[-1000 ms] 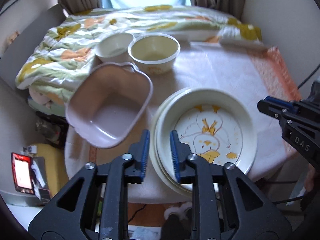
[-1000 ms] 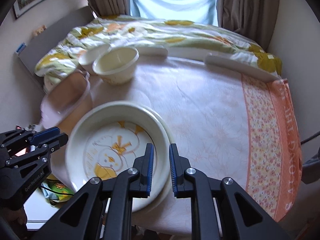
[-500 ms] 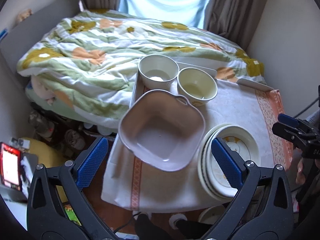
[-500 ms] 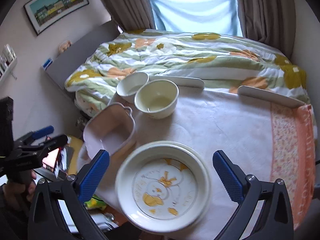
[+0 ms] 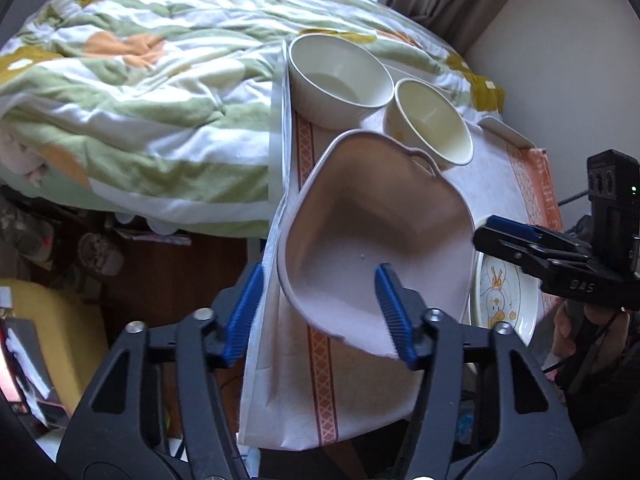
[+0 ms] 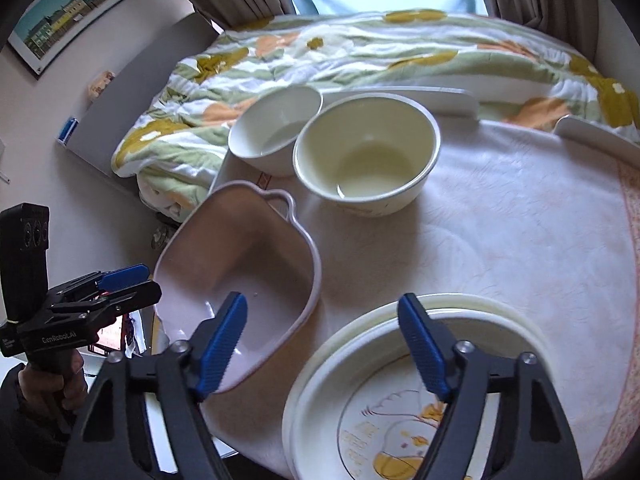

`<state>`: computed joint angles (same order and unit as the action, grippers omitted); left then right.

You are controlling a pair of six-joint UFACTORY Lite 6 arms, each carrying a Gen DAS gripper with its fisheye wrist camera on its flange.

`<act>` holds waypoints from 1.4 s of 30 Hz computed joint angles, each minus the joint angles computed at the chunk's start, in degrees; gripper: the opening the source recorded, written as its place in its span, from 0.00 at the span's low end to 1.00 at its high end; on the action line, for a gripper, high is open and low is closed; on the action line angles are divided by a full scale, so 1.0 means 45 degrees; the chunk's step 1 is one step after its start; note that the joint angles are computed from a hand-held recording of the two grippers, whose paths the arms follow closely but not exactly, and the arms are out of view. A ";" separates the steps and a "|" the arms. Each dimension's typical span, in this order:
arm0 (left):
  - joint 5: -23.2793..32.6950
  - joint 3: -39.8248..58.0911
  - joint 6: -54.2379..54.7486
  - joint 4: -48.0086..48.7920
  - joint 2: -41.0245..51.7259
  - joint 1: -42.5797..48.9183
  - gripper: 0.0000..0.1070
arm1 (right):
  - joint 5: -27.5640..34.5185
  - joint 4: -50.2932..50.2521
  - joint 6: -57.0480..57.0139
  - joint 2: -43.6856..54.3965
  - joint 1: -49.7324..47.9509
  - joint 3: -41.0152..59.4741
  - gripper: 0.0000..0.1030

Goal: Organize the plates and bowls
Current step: 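Grip the rim of the pink square basin with both tools, then carry the pink basin with both tools and lower it beside the orange towel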

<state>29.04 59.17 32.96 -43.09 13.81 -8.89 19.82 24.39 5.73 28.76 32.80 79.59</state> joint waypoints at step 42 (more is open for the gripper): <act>0.1027 0.4435 -0.9177 0.7318 0.0512 -0.4233 0.12 | 0.0771 -0.0718 -0.0015 -0.3207 -0.1417 -0.1997 0.15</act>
